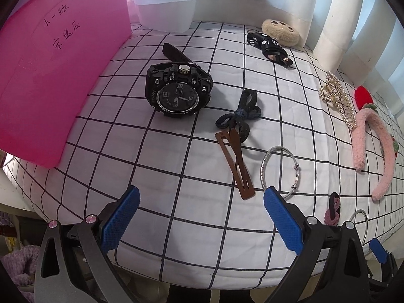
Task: Organize jewelry
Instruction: 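Grasp the brown hair clip with the left tool while the right tool grasps the large silver ring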
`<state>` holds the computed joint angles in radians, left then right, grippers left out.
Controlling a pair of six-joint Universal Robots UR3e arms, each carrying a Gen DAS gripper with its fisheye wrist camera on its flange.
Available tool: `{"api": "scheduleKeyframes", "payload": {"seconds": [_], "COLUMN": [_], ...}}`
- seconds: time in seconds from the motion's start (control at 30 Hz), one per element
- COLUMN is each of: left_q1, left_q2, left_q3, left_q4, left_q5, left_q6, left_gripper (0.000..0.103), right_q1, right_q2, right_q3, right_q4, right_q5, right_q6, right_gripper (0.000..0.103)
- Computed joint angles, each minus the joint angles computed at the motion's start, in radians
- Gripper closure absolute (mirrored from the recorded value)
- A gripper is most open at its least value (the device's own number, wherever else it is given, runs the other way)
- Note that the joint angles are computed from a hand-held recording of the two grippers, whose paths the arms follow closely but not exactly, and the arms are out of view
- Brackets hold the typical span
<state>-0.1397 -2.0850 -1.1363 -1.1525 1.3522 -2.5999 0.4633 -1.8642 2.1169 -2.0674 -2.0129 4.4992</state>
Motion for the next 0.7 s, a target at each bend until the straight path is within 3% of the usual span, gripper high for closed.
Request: {"api": "scheduleKeyframes", "payload": {"seconds": [0.47, 0.7], "left_q1": [-0.031, -0.031], "left_q2": [-0.04, -0.104], "left_q3": [-0.014, 0.069], "left_q4": [0.086, 0.064], "left_q5": [0.023, 0.02], "left_q6": [-0.009, -0.085], "left_gripper": [0.006, 0.006], "right_q1": [0.012, 0.027], "right_q2": [0.134, 0.137], "right_q3": [-0.115, -0.108], "right_q4": [0.12, 0.112], "right_q5": [-0.064, -0.09], "right_q6": [-0.043, -0.036], "right_gripper": [0.009, 0.009]}}
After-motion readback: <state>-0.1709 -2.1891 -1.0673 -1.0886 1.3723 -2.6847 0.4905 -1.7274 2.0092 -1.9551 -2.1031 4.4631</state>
